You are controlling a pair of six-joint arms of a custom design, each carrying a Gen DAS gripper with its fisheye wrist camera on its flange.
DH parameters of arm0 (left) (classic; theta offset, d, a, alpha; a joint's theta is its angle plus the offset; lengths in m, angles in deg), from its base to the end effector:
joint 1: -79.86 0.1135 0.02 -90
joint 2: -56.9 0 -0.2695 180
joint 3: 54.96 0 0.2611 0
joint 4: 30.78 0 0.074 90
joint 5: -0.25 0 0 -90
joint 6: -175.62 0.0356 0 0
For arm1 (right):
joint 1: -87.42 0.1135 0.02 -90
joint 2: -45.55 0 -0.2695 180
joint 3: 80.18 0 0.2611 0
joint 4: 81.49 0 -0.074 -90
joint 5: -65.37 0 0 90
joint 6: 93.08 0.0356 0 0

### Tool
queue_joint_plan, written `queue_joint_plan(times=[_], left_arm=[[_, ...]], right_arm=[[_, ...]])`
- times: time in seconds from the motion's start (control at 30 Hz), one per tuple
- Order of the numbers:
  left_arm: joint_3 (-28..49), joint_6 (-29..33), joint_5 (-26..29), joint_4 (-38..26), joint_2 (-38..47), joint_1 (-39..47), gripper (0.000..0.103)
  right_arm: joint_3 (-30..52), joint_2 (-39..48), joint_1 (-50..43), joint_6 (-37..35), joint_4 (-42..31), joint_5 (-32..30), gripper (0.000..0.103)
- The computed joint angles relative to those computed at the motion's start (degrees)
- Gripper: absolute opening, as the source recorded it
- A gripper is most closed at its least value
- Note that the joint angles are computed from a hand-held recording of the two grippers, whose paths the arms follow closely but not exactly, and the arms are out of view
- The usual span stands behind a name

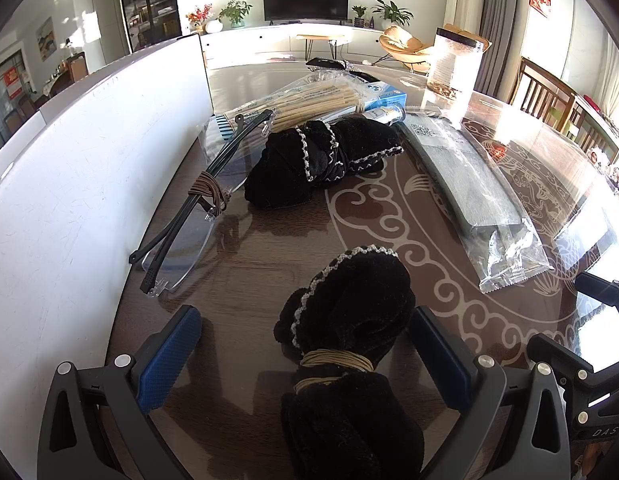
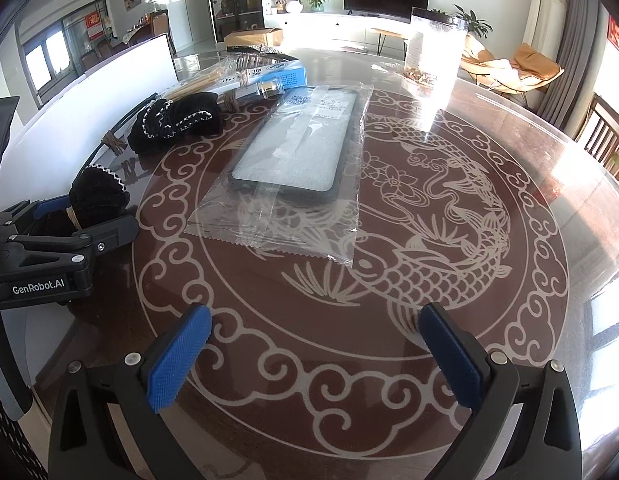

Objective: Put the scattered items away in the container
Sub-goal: 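Lower the left tool onto the black velvet scrunchie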

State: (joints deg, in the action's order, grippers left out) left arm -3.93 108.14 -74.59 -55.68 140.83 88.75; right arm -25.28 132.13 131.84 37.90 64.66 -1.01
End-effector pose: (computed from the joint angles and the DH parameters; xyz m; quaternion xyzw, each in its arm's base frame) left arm 0.2667 0.0323 0.1480 0.1493 0.9413 -0.0476 0.2989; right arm 0.2030 0.1790 0.1484 0.0146 0.9575 -0.0063 0.2881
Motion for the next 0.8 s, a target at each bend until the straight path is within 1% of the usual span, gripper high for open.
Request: queue_joint_plan(times=[0.8], left_arm=[[0.0, 0.09, 0.1, -0.06, -0.03, 0.09, 0.103]], right_arm=[[0.32, 0.29, 0.18, 0.15, -0.24, 0.26, 0.103]])
